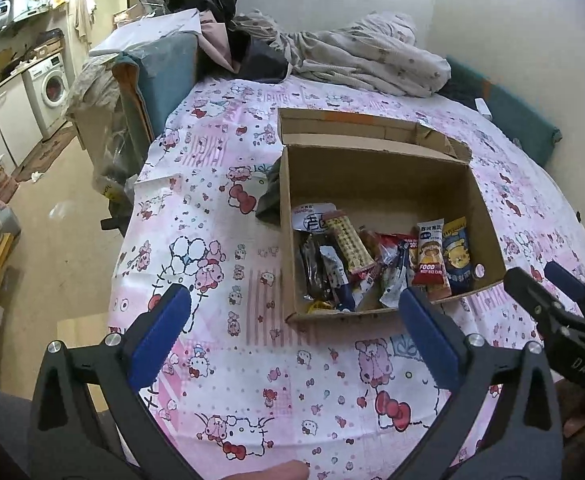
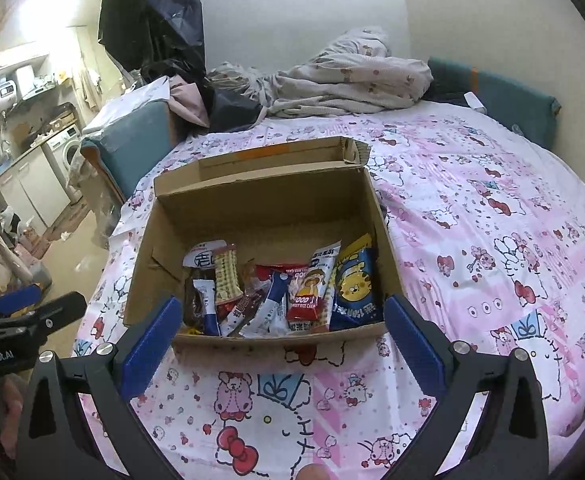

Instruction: Organize snacks

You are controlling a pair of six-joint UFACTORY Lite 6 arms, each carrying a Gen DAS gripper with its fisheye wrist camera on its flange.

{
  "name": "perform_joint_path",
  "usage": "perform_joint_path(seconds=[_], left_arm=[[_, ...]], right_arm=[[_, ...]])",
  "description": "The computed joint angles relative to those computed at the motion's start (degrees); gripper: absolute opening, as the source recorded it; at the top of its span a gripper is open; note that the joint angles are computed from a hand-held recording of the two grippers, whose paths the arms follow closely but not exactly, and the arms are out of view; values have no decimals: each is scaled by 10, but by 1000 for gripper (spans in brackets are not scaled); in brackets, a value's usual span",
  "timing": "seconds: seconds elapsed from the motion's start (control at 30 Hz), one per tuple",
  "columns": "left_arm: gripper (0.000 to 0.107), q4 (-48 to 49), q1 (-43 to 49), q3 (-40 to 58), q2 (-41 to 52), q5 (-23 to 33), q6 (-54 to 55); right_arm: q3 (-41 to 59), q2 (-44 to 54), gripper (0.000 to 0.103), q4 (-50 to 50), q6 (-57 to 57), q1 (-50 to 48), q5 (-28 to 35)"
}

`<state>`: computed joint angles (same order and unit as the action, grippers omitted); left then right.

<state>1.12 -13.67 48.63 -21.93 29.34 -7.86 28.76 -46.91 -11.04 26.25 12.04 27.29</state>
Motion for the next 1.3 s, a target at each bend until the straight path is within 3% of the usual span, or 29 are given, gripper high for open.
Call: perform_joint_path(seconds=[1.3], left_arm=[[103,-7,15,-4,5,1,13]], right_arm=[[1,0,103,-19,23,7,12]])
